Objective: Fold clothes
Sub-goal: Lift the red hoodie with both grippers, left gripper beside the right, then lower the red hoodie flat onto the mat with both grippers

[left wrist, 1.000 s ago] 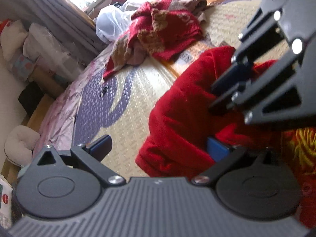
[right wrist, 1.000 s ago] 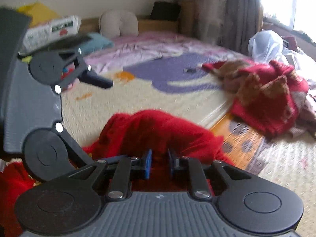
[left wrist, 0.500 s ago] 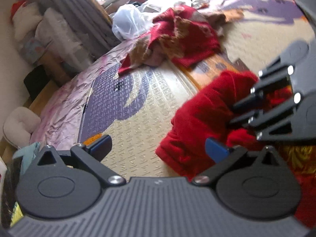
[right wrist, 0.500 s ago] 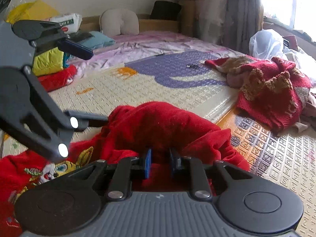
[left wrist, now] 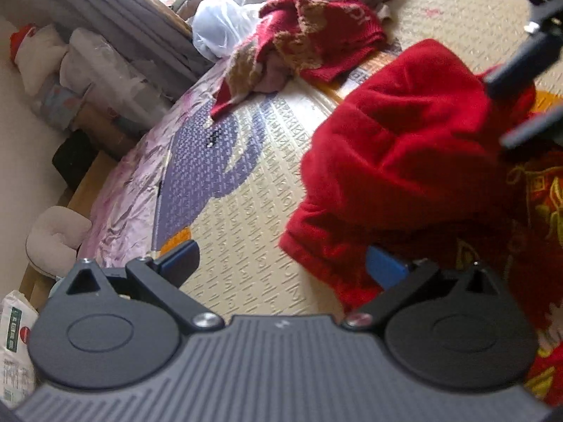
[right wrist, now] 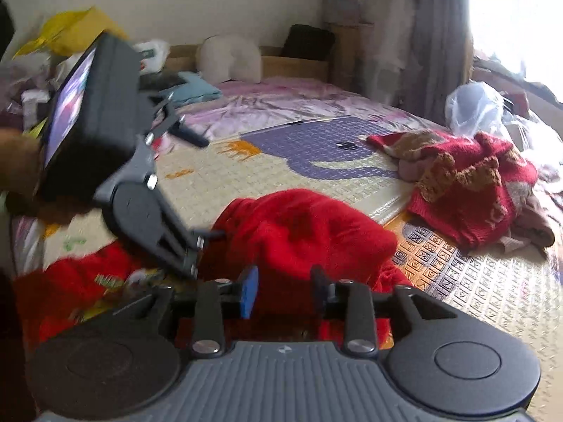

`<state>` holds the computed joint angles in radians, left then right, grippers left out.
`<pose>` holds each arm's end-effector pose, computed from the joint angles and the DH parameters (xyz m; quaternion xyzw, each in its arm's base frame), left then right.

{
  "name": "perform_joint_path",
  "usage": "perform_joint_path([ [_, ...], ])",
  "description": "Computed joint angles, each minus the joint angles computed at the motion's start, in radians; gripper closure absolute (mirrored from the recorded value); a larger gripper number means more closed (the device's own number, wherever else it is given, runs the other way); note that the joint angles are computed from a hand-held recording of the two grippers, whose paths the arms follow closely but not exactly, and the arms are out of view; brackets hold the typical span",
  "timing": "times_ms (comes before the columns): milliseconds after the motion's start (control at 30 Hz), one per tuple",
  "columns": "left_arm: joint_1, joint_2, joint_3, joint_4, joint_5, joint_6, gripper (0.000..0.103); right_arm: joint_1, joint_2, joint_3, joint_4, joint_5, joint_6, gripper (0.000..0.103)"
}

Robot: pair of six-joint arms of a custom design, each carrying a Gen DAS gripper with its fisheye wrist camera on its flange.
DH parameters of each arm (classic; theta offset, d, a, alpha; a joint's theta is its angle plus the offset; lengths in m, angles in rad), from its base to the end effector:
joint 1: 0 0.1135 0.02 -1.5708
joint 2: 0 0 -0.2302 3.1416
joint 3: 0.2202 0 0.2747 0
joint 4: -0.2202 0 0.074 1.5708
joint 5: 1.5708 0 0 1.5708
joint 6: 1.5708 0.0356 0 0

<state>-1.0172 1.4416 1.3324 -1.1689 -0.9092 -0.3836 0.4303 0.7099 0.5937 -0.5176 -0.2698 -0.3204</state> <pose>0.1769 -0.2328 0.2804 0.2161 0.8645 0.2477 0.3802 0.1832 0.0945 0.2279 -0.3806 0.8003 0.1444 0.4402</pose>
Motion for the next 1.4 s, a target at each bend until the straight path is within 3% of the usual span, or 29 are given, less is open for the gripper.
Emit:
perform_joint_path([
  [133, -0.025, -0.034, 0.000, -0.053, -0.022, -0.039, 0.000, 0.031, -0.136, -0.034, -0.085, 0.040, -0.084, 0.060],
  [233, -0.045, -0.038, 0.013, -0.100, -0.036, -0.081, 0.000, 0.042, -0.198, -0.055, -0.036, 0.108, -0.092, 0.061],
  [400, -0.067, -0.049, 0.028, -0.152, -0.055, -0.127, 0.000, -0.085, -0.004, 0.071, 0.101, -0.004, 0.082, 0.063],
  [533, -0.064, -0.057, 0.039, -0.158, -0.049, -0.140, 0.000, -0.012, 0.209, 0.171, 0.131, -0.003, 0.095, 0.086],
  [633, -0.059, -0.083, 0.023, -0.141, -0.016, -0.138, 0.000, 0.088, 0.321, 0.188, 0.082, 0.062, 0.014, 0.095],
  [733, -0.073, -0.095, 0.000, -0.138, 0.012, -0.132, 0.000, 0.139, 0.386, 0.138, 0.135, 0.125, 0.023, 0.095],
  [900, -0.148, -0.139, -0.049, -0.124, 0.080, -0.081, 0.000, 0.123, 0.391, 0.155, 0.133, 0.116, 0.043, 0.093],
  [1167, -0.324, -0.131, -0.024, -0.210, 0.108, -0.128, 0.000, 0.088, 0.068, 0.032, 0.024, 0.107, -0.109, 0.072],
  [1400, -0.423, -0.073, 0.021, -0.270, 0.112, -0.177, 0.000, 0.026, -0.466, -0.104, -0.389, 0.033, -0.386, 0.069],
])
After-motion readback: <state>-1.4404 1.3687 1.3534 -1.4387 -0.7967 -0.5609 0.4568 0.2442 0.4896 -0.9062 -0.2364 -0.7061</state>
